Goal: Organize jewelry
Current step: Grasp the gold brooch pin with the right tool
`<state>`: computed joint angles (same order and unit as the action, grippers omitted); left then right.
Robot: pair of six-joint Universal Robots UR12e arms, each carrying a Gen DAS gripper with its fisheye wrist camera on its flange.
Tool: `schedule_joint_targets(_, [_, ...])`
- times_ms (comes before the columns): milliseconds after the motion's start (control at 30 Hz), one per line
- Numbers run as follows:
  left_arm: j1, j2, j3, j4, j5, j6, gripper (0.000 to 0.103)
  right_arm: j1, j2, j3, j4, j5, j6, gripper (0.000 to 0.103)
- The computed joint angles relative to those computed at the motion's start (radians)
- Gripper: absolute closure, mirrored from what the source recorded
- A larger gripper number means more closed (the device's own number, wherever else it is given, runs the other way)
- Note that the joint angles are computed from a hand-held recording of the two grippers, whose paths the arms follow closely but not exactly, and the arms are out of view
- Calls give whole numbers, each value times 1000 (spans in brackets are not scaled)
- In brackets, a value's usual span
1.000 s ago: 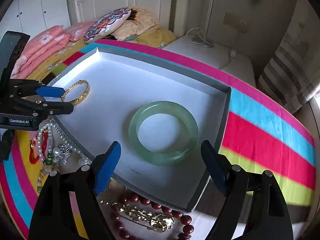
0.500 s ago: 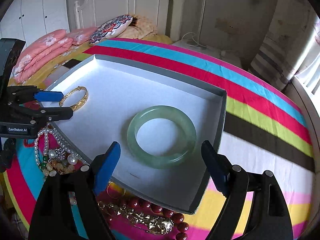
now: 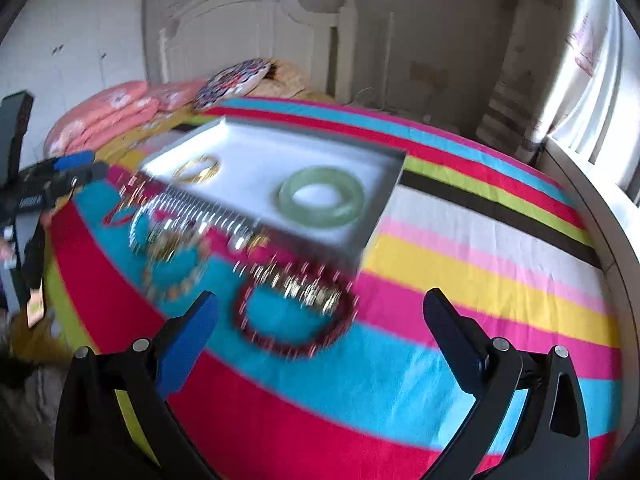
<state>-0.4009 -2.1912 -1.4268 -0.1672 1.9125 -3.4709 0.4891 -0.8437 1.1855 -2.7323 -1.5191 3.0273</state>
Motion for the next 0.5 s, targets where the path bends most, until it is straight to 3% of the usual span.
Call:
schedule_joint_targets(33, [-6, 5, -14, 3, 27, -14, 2, 2, -2, 7, -9, 9, -15, 15])
schedule_joint_targets(200, [-21, 5, -29, 6, 98, 20, 2, 14, 32, -60, 41, 16, -50, 21])
schedule_joint_targets(300, [-21, 9, -41, 23, 79, 33, 2, 24, 69, -133, 104, -14, -106, 24])
schedule_joint_targets(367, [-17, 11, -45, 25, 55, 31, 2, 20, 88, -177, 167, -11, -117, 40])
schedule_joint_targets(500, [-14, 18, -66, 36, 43, 33, 2, -1, 83, -183, 196, 26, -129, 49])
